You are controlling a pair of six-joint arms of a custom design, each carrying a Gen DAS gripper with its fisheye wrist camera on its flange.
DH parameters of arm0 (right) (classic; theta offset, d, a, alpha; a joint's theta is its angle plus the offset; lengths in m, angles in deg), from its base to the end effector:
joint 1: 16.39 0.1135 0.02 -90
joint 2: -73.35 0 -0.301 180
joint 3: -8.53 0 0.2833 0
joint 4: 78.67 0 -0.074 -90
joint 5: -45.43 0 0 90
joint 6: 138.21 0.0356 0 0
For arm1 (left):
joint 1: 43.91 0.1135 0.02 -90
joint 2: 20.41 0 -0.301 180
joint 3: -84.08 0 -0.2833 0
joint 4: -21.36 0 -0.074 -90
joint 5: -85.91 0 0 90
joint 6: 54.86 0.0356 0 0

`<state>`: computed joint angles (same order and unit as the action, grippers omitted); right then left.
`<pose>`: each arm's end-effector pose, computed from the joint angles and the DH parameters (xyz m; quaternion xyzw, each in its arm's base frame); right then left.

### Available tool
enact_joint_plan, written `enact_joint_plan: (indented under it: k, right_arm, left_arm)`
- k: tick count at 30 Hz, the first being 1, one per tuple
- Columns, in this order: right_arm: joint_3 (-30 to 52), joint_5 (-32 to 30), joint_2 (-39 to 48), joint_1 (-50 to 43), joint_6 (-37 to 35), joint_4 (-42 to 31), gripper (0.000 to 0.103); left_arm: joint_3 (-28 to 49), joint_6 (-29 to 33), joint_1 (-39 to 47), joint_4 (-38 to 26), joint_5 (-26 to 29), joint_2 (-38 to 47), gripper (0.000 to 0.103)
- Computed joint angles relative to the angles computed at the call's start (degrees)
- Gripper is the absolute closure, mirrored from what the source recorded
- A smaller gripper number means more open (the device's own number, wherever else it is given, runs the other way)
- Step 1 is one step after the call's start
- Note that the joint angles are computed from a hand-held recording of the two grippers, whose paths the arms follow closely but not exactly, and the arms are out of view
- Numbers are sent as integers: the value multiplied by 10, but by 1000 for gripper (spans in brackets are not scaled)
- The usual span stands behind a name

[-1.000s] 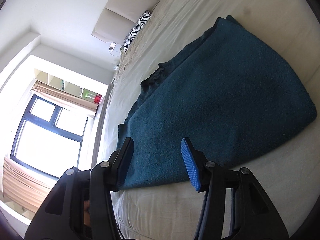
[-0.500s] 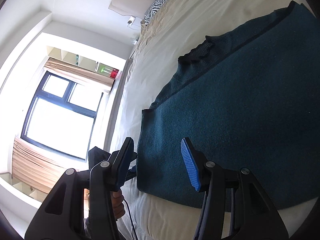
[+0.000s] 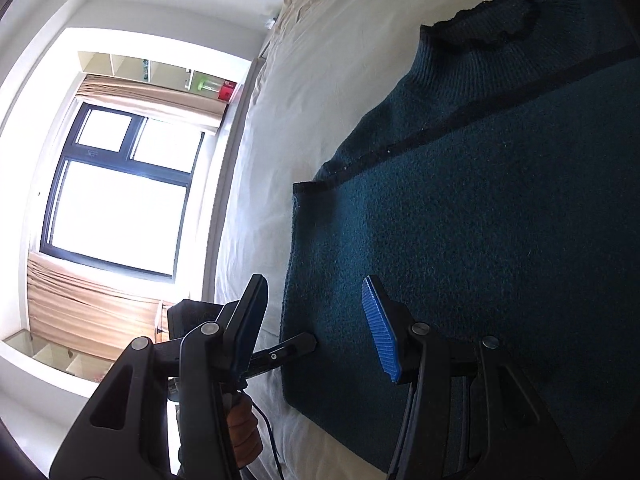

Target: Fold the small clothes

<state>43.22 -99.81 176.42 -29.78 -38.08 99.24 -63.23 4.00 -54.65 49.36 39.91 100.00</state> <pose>0.2247 -0.0234 0.0545 0.1010 0.8709 0.4524 0.1632 0.2252 -0.0679 0.0040 -0.0622 0.8982 -0.4243 0.0969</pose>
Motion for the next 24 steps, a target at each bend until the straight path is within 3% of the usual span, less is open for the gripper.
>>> enact_joint_plan:
  k: [2,4,7,11,12,13,15,19,24]
  right_arm:
    - [19,46,41,25,19,28,51]
    - [19,35,76,24,39,83,52]
    - [13,30,80,20,46,106,51]
    - [21,-12,59,-26,12,39,50]
    - [22,-32,51,-51,-5,19,44]
    - [26,-49,42,-79,-29,-12,37]
    - [55,-82,41,-141,-108,-115,35]
    - [165,-127,104,-262,-325,-393,30]
    - [319,-133,211,-378,-580,-709,26]
  left_arm:
    - [-1,-5,5,10,8,4,88]
    - [-1,-16,8,23,16,10,88]
    - [-5,-20,16,27,26,9,89]
    - [-24,-29,14,26,30,-39,90]
    - [-28,-31,8,14,25,-63,90]
    - [-30,-34,-2,-2,15,-92,90]
    - [-29,-47,-36,-42,-11,-159,90]
    - [6,-89,-148,-115,-81,-268,90]
    - [112,-140,-301,-128,-152,-238,90]
